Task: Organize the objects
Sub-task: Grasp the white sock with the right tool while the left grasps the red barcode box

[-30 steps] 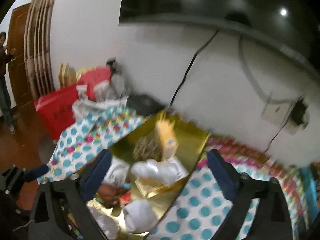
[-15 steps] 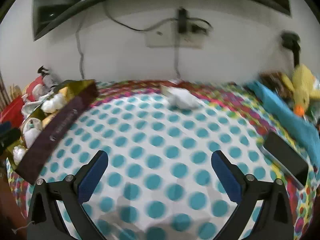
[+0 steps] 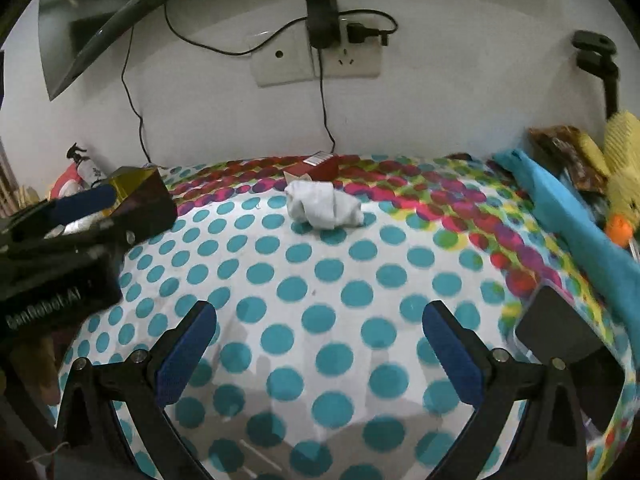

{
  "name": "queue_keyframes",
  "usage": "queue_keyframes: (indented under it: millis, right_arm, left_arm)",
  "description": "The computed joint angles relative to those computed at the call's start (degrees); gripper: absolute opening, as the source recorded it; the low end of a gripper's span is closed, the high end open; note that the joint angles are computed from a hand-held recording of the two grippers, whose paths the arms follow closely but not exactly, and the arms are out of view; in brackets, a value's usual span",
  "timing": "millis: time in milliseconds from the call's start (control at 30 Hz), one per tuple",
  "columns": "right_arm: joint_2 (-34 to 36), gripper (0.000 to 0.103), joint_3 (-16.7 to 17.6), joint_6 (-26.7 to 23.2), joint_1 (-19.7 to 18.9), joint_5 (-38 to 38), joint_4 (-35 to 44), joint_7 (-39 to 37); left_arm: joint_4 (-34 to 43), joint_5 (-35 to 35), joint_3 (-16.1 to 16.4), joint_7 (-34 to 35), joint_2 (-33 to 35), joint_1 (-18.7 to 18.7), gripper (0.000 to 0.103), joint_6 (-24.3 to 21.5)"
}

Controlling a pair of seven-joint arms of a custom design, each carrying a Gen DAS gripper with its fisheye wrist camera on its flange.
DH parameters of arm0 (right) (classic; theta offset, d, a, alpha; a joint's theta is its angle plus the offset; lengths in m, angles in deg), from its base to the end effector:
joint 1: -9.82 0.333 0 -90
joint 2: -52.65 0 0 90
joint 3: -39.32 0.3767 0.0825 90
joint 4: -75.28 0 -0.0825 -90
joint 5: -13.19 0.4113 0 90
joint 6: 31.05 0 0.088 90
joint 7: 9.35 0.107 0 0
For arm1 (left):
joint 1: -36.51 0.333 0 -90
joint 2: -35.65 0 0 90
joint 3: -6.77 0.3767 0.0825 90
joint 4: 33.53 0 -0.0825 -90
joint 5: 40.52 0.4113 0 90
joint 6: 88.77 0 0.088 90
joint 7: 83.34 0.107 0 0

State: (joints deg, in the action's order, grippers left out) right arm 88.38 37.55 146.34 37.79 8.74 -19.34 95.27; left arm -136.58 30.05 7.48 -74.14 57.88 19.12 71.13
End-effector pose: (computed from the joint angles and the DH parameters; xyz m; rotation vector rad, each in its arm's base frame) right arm 0.7053 0.3603 0.3785 -1.9033 1.4156 -0.4861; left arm 0.6749 -0.2485 0.4170 -1.7095 1.6229 -0.6897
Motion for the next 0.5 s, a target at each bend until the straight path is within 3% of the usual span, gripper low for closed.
queue_keyframes:
  millis: [167,267,367,433,500]
  right_arm:
    - [3.2,0.103,4.66,-5.41,-4.58,-0.46,6.08,-6.18]
    - [6.16,0.103,3.96,-9.99,-4.4,-1.12,11.63,-9.08]
    - [10.12,0.103,8.52,-15.97,-7.82,0.69,18.86,-16.02]
    - [13.26,0.102,11.91,-20.57,-10.02,3.83,24.54,-20.93]
    - [15.97,0.102,9.58,-24.15,-8.35,3.93,30.07,-21.49]
  left_arm:
    - [0.57,-1.44,0.15,0.57,0.84,1.03,0.079,-0.84]
    - [2.36,-5.5,-0.11,4.59,2.27,2.36,0.079,-0.06]
    - [6.66,-10.38,-0.06,11.73,4.98,3.15,0.079,-0.04]
    - [10.61,-16.94,-2.2,20.47,7.77,5.3,0.079,-0.19]
    - [16.09,-23.86,-5.38,30.37,11.57,7.76,0.079,-1.99]
